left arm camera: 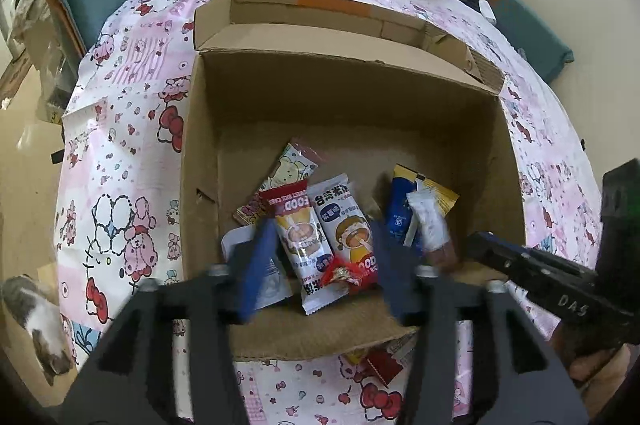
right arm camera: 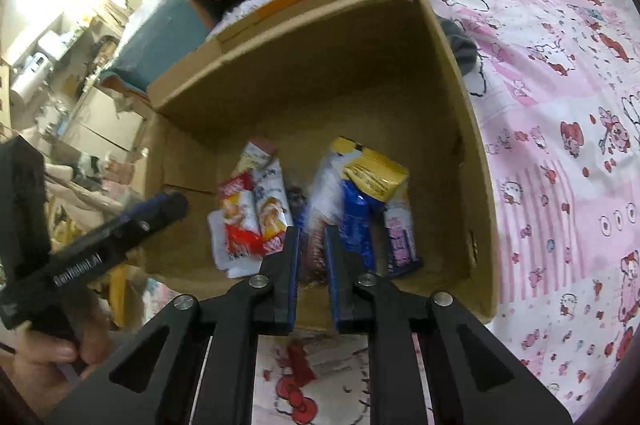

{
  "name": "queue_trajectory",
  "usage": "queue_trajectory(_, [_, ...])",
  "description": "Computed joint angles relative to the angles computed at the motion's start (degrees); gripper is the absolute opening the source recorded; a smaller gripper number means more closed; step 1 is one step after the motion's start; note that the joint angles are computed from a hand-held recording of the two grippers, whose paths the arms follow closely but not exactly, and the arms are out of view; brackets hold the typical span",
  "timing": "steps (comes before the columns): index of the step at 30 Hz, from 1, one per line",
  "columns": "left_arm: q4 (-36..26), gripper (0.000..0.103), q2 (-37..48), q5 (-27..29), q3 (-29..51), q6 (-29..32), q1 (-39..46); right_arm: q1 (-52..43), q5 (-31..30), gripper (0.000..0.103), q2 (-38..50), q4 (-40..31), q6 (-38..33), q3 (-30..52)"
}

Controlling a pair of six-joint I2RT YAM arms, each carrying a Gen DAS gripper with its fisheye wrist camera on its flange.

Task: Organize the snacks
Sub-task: 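Grasp the white packet with a red end with the right gripper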

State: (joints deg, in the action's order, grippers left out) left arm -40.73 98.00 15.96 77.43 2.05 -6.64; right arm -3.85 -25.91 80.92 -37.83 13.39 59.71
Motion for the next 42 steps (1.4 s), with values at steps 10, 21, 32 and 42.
queue_trajectory(10, [-0.88,0.077,-2.41,-0.1,-0.94,3.2,-0.44,-1.65,-1.43,0.073,-1.92,0.52,4.35,-0.03])
queue_trajectory(21, [-2.56,0.077,-8.08,0.06,-5.2,4.64,1.94,-3.48,-2.03,0.073,-10.63,-5.0,6.05,-3.82])
queue_trajectory(32, [-5.88,0.077,-13.51,-0.81,-12.57,7.12,4.02,-2.36,-1.96,0.073,-16.55,-7.88,11.6,-12.97])
queue_trajectory(42, [-7.3,0.077,-15.17,-2.62,-16.68,5.31,6.13,-6.97,-3.1,0.075,-11.75,-6.11,15.71,-17.08])
